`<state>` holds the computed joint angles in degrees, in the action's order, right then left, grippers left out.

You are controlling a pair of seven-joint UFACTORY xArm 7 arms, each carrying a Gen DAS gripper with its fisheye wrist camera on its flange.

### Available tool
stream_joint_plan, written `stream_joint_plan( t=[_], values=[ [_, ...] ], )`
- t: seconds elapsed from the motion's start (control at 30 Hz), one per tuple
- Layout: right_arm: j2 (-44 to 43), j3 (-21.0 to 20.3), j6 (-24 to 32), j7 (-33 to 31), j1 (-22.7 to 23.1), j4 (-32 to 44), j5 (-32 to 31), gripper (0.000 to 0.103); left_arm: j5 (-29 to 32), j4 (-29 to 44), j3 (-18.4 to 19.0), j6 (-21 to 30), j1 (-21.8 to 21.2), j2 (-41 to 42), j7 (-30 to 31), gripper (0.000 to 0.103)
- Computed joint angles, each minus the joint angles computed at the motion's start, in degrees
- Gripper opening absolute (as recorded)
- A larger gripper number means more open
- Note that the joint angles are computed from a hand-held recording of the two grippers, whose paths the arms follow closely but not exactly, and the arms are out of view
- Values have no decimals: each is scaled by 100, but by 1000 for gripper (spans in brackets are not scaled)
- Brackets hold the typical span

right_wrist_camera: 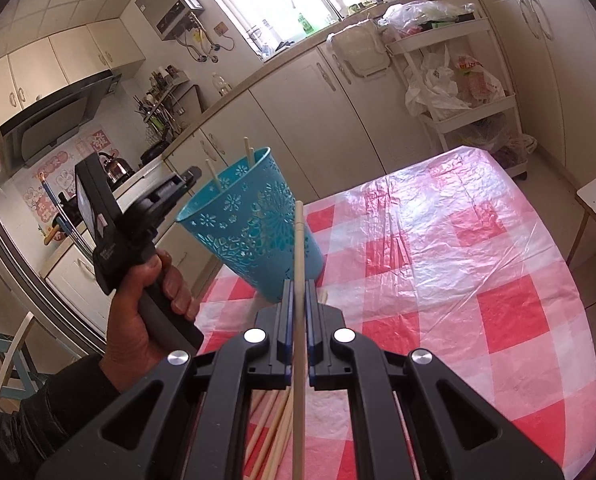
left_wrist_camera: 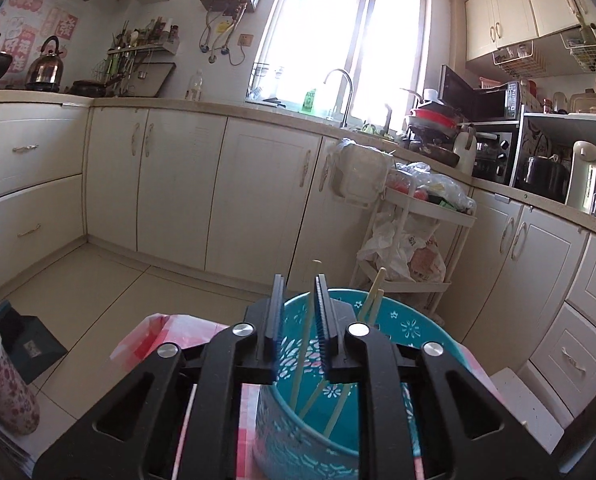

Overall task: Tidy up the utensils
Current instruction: 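Carry the left chopstick into the blue bin and open while right carries its chopstick, then drop the right gripper's chopstick into the blue bin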

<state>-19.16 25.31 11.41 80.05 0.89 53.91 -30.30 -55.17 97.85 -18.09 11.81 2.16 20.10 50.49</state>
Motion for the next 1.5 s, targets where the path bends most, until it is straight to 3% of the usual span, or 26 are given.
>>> stream_joint_plan(
  t=[0.17, 0.3, 0.4, 0.53, 0.7, 0.8, 1.27, 1.5],
  values=[
    [470, 447, -268, 563, -685, 904, -812, 6, -623, -594, 143, 444, 304, -691, 351, 42],
    [1433, 902, -150, 1628, -1204, 2352, -2401, 6, -1141, -1175, 503, 954, 444, -1341, 807, 52],
    [2366, 920, 360, 1936, -922, 3589, -3395, 6, -1462, -1733, 805, 1093, 422, -1815, 1235, 58],
    [3440, 644, 1074, 1774, -225, 4994, -3932, 6, -1744, -2347, 1163, 1156, 238, -2214, 1647, 62],
    [4491, 456, 1872, 757, 374, 6242, -3430, 6, -1687, -2518, 1546, 1501, -68, -2231, 1565, 63],
    [4696, 356, 2141, 306, 557, 6453, -3085, 6, -1661, -2420, 1751, 1711, -194, -2169, 1411, 63],
    [4540, -208, 2382, -774, 989, 6067, -1835, 6, -1246, -2300, 1844, 1774, -231, -2061, 946, 64],
    [3740, -558, 1952, -920, 1048, 4973, -1395, 7, -825, -2290, 1822, 1842, -224, -1981, 612, 66]
  ],
)
